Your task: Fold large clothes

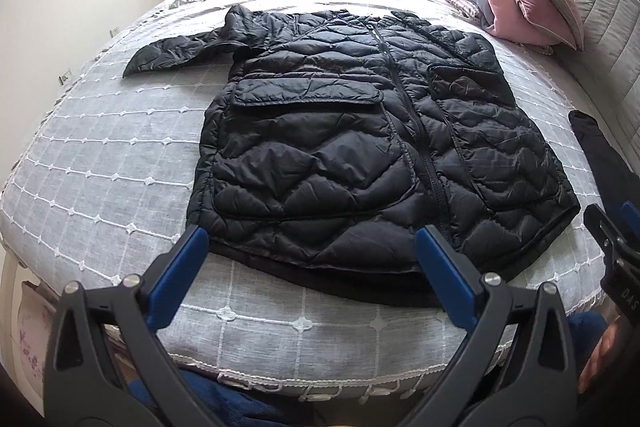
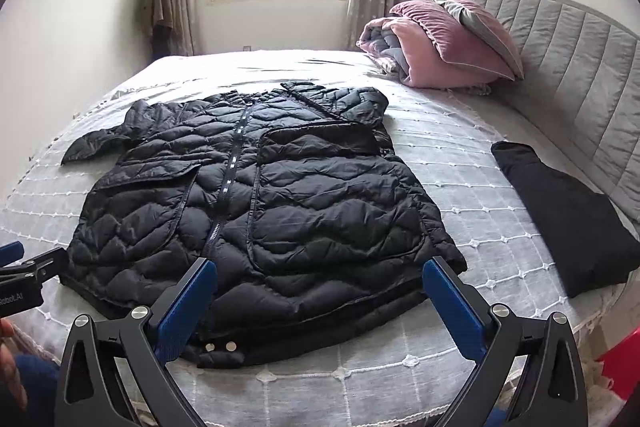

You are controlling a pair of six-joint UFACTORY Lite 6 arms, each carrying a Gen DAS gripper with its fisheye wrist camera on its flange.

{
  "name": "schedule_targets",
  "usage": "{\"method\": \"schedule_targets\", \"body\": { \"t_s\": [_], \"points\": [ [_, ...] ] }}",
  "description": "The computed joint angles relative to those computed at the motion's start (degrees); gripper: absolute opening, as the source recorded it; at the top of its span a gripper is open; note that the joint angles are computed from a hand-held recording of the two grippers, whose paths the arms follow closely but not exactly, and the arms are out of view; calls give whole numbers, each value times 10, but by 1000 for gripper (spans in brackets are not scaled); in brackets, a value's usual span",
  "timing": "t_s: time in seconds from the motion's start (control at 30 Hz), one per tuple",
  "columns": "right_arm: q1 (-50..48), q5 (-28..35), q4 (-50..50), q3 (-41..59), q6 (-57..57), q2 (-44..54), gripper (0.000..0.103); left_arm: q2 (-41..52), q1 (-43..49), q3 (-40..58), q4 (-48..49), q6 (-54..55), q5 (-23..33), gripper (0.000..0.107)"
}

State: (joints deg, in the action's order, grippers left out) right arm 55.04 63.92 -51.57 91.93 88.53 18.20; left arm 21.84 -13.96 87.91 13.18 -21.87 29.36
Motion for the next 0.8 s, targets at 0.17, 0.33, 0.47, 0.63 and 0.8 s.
{"method": "schedule_targets", "body": {
  "t_s": [0.17,0.33,0.47,0.63,0.8],
  "points": [
    [-7,-7,0,-16,11,-5,103,5,12,-5,-22,9,-2,103],
    [-9,-7,-1,-18,5,-2,103,15,10,1,-35,30,-2,103],
    [-36,-73,-46,-97,8,-45,103,56,63,45,-181,150,25,103],
    [-218,-248,55,-257,-27,-143,103,117,135,93,-240,194,61,103],
    [-367,-382,137,-354,-63,-188,103,174,204,147,-331,212,68,103]
  ]
}}
